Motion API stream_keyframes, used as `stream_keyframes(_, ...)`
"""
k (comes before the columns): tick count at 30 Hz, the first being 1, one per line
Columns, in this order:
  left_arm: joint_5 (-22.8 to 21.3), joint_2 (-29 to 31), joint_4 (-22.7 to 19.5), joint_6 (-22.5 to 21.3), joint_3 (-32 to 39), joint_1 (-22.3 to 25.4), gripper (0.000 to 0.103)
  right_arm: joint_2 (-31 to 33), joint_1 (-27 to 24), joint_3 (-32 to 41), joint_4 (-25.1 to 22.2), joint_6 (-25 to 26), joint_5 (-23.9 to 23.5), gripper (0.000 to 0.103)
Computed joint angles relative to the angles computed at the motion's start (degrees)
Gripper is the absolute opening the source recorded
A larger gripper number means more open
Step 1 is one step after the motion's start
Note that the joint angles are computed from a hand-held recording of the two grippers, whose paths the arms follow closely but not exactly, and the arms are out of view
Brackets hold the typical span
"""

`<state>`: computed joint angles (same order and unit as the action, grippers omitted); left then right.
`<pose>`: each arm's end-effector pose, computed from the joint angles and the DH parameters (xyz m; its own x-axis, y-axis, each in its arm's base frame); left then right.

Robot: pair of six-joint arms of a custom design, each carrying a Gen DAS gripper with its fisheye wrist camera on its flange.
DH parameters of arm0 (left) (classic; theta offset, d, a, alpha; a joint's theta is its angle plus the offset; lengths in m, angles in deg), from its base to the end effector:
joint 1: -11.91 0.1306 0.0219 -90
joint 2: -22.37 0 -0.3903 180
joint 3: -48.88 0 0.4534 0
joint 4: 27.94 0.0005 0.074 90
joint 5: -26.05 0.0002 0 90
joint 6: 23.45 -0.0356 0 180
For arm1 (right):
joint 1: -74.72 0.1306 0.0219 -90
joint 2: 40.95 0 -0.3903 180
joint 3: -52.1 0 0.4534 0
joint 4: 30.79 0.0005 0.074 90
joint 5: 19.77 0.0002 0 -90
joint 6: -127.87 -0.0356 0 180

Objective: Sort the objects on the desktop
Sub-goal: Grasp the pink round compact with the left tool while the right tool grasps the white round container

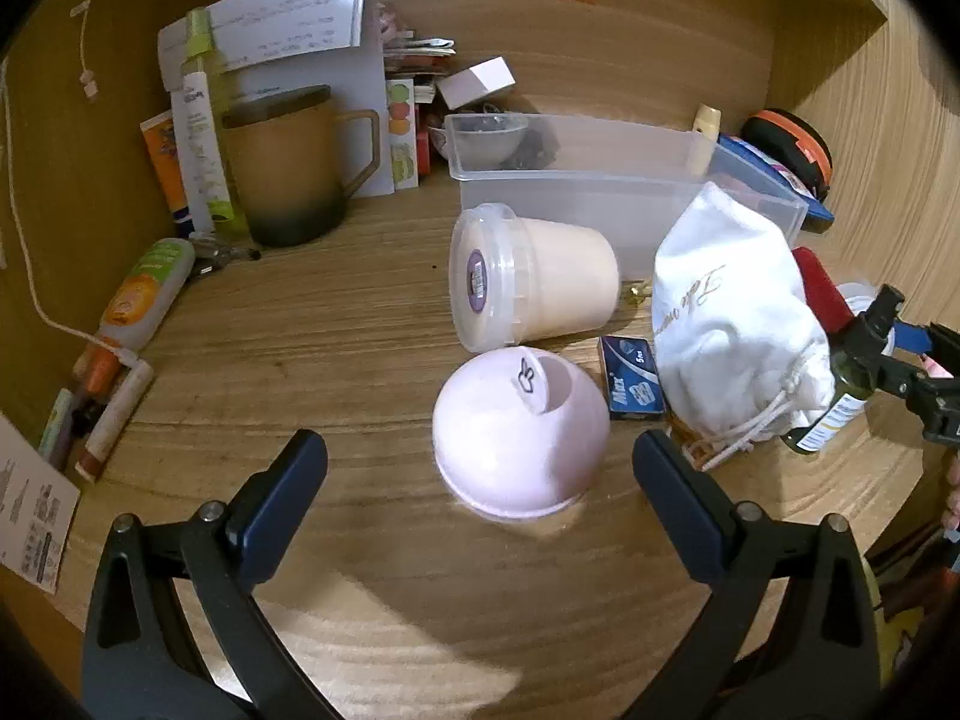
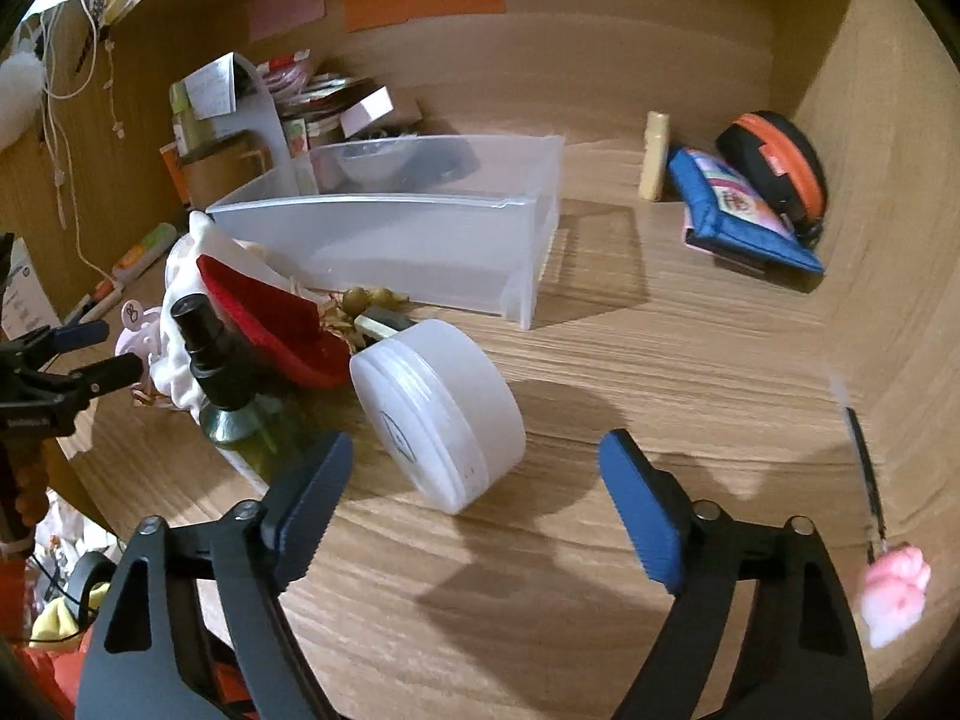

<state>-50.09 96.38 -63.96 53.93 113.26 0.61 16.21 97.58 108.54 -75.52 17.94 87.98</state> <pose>0.4269 -0.0945 0.3522 -0.6068 0.3376 -0.7196 0.4991 0.8664 -0.0144 0.3169 0.1213 0.3758 -0.6763 0.0672 -0.7336 0.0613 0.9975 0.0349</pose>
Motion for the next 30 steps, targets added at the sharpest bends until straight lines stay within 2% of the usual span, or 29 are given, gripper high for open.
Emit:
stream_keyframes(5,-0.42,1.58,0.14,1.15,0.98,-0.12,0.103,2.28,-2.66,1.23,0.04,1.25,-4.63,0.077)
stream_keyframes(7,-0.55,1.96,0.25,1.41,1.15,-0.31,0.103,2.95,-3.32,1.62,0.25,1.48,-6.80,0.068)
stream_keyframes(8,-1.13,1.92,0.65,1.75,1.03,-0.50,0.099,3.26,-3.53,1.81,0.12,1.59,-7.33,0.065)
stream_keyframes(12,-0.86,2.61,0.17,2.26,1.49,-0.65,0.088,4.24,-3.41,2.29,-0.38,2.13,-7.37,0.050)
stream_keyframes(16,-0.71,3.44,-0.55,2.58,1.74,-1.04,0.082,4.37,-3.18,2.09,-0.11,2.14,-8.21,0.035)
stream_keyframes(18,-0.95,3.76,-0.50,2.53,1.76,-1.30,0.080,4.05,-2.33,1.58,0.79,2.62,-6.76,0.028)
stream_keyframes(22,-2.83,4.07,0.92,2.87,1.68,-2.44,0.077,3.62,-0.48,1.03,1.97,3.15,-2.41,0.027)
stream_keyframes(24,-3.29,3.85,1.71,2.19,1.35,-2.75,0.063,3.00,-0.07,1.05,2.17,2.88,-1.98,0.027)
stream_keyframes(30,-2.51,3.09,1.71,0.36,0.79,-2.29,0.063,0.82,0.84,1.37,1.96,2.49,-1.02,0.027)
